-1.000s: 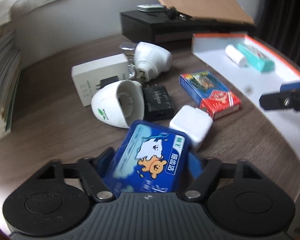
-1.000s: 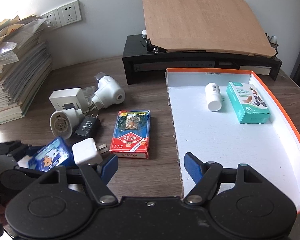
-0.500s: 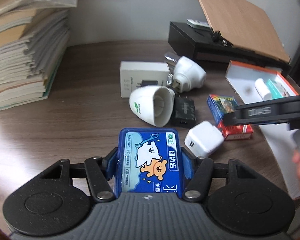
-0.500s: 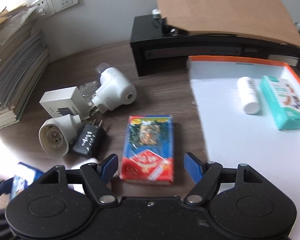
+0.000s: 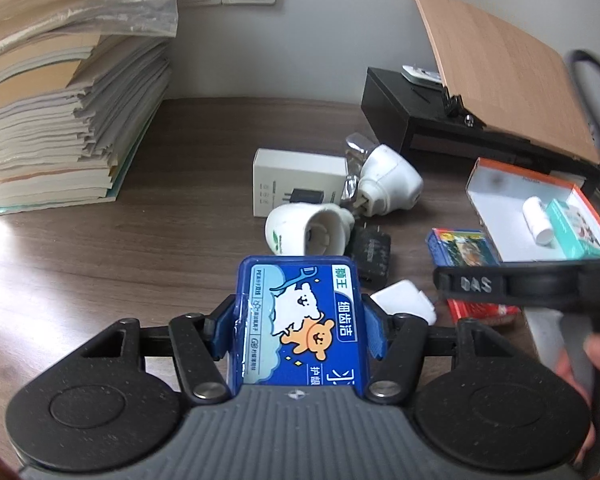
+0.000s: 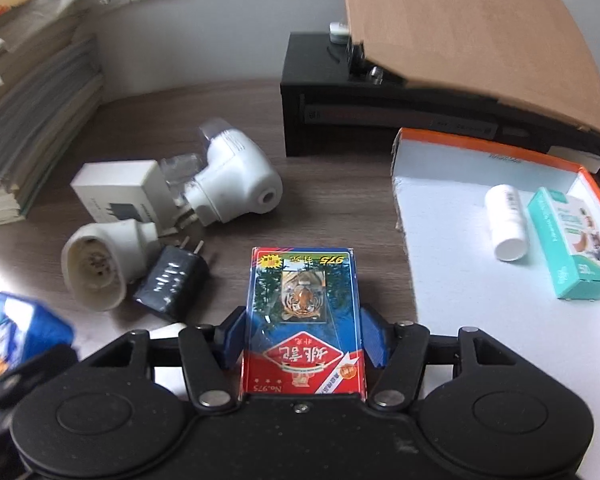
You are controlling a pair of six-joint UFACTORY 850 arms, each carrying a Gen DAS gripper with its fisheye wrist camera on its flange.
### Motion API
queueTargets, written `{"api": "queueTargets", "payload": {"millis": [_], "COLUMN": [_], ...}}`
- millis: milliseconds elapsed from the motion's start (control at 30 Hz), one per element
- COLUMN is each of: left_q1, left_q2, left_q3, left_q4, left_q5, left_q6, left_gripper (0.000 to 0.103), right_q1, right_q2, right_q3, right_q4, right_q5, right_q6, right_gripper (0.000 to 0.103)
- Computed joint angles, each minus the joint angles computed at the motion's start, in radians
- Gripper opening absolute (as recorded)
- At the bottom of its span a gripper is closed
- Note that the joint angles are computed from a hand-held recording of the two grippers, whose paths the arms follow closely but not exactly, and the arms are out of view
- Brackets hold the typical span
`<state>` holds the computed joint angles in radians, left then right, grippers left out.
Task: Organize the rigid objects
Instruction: 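Grasp the blue box with the left gripper while the right grasps the red card box, then carry the blue box and red card box toward the white box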
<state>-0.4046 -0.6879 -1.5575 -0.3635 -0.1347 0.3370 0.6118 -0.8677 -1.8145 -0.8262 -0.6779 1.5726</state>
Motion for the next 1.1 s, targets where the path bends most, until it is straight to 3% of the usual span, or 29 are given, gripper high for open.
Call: {"api": "queueTargets", "payload": {"millis": [133,267,800,1100], "left_q1": [-0.013,-0.022,-0.089,-0.128], "left_q2": [0.005,0.017,0.093,0.103], "left_q3": [-0.001,0.007,0.067,0.074], "left_q4": [0.169,0.203,0.125,0.301], "left_q5": [0.012,0.017,0.041,0.044], "left_q6": [-0.195,-0.240,-0.195,-0.372], "left_gripper": [0.063,0.063,0.063,0.063], "right_q1": [0.032,0.054,0.088,0.084], "right_q2": [0.054,0.101,0.290,0.367], "right_q3": [0.051,0.092,0.320,0.425], "right_q4": [-0.074,-0.107,-0.198,-0.238], "right_q5": [-0.025,-0.054,-0.102,-0.085], "right_q6": [0.054,0.096,0.279,0.348], "right_gripper": [0.071,0.071,0.071,0.071]}}
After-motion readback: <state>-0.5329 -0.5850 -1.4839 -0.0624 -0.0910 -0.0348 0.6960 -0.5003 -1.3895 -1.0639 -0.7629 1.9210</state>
